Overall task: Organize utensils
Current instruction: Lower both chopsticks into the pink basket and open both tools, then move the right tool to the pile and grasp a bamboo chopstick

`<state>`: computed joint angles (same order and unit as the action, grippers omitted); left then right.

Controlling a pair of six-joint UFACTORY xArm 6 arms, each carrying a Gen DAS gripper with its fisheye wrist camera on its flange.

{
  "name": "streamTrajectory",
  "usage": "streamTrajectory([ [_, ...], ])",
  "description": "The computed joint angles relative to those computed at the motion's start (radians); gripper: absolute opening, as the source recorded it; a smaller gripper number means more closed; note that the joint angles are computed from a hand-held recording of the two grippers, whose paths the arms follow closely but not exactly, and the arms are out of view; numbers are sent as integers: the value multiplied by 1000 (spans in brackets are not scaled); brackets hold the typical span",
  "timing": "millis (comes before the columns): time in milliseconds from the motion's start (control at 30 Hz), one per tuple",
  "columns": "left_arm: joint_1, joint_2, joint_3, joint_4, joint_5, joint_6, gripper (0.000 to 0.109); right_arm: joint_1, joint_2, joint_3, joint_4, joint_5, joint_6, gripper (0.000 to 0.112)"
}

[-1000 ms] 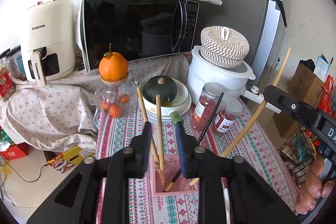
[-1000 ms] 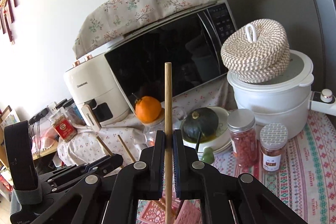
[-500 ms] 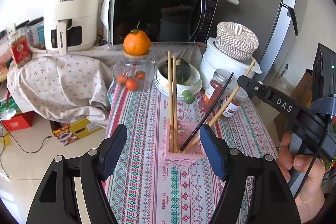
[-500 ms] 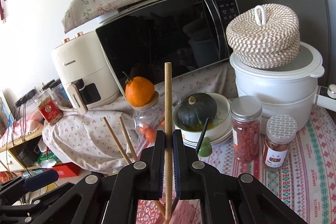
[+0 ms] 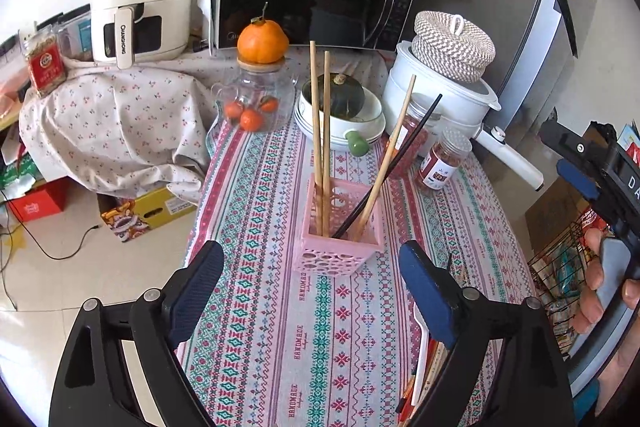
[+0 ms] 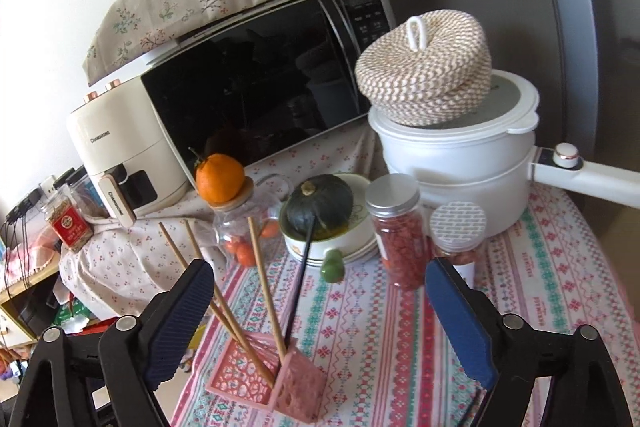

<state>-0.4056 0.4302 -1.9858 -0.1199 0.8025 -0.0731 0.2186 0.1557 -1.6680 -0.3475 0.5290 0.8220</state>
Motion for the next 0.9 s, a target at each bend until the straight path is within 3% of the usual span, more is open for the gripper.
streamTrajectory([
  [133, -18, -39, 66, 16, -27, -29, 102, -4, -80, 87, -76, 59, 36, 103],
  [333, -36, -74, 151, 9, -62, -50, 103, 0, -188, 230, -139, 119, 64, 103],
  [467, -48, -68, 174, 11, -53, -26, 103, -10, -218, 302, -27, 146, -27, 103],
  [533, -51, -52, 168, 18, -26, -16, 103, -18, -215, 320, 72, 171, -106, 103],
  [733, -47, 9, 111, 6, 103, -33, 103, -23, -171, 323, 138, 346, -135, 103],
  [900, -50, 33, 89, 29, 148, -27, 103, -27, -116, 300, 167, 476, -159, 103],
])
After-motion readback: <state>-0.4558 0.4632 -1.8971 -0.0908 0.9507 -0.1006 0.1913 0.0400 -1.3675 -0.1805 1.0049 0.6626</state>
